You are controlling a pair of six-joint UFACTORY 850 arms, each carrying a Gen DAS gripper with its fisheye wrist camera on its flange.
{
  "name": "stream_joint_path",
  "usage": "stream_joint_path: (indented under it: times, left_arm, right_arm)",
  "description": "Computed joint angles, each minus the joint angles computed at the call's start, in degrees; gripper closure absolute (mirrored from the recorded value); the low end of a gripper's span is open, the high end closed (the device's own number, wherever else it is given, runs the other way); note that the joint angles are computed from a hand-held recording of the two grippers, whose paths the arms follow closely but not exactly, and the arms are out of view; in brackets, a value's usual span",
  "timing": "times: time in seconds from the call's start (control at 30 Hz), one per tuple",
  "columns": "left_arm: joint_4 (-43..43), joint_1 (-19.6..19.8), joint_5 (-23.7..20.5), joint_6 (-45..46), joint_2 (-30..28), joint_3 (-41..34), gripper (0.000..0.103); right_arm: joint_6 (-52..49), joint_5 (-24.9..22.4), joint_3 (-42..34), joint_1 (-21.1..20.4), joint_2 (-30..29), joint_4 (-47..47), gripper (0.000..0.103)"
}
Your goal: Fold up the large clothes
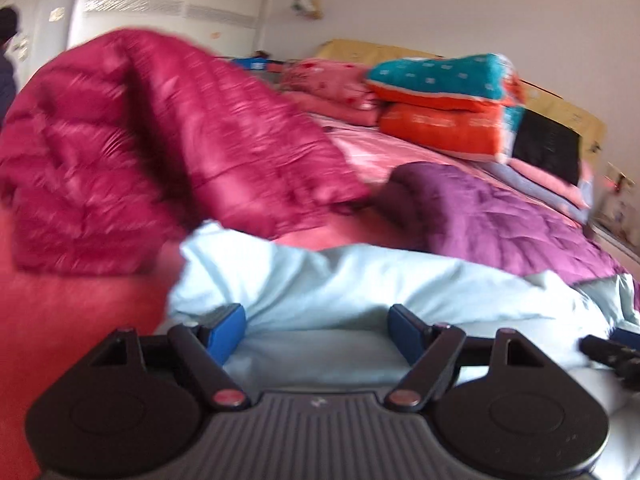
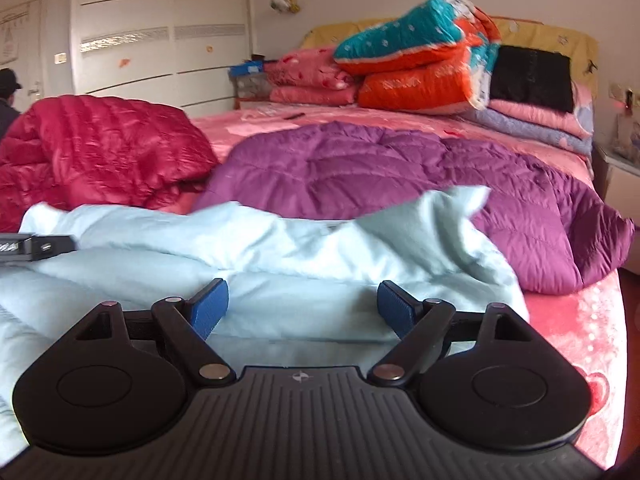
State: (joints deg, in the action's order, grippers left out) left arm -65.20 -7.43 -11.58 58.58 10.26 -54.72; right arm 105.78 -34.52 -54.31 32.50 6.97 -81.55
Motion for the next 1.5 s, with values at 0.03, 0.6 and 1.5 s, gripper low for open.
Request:
stream_joint_path:
  times: [0.03, 0.6, 1.5]
  left_arm:
    - [-1.3, 0.4, 0.2, 0.7, -0.3, 0.2, 0.022]
    - [-9.4, 1.2, -1.1, 5.9, -5.4, -0.5, 0.012]
    - [-9.5, -1.5, -5.2, -2.9, 3.2, 0.9, 0.007]
  right_arm:
    - [0.2, 0.5, 0.3, -1.0, 0.3, 1.0, 0.000]
    - [3.9, 4.3, 2.2, -4.6, -1.4, 6.9, 0.000]
    - [13.6, -0.7, 10.1, -1.1, 11.2, -1.3, 0.000]
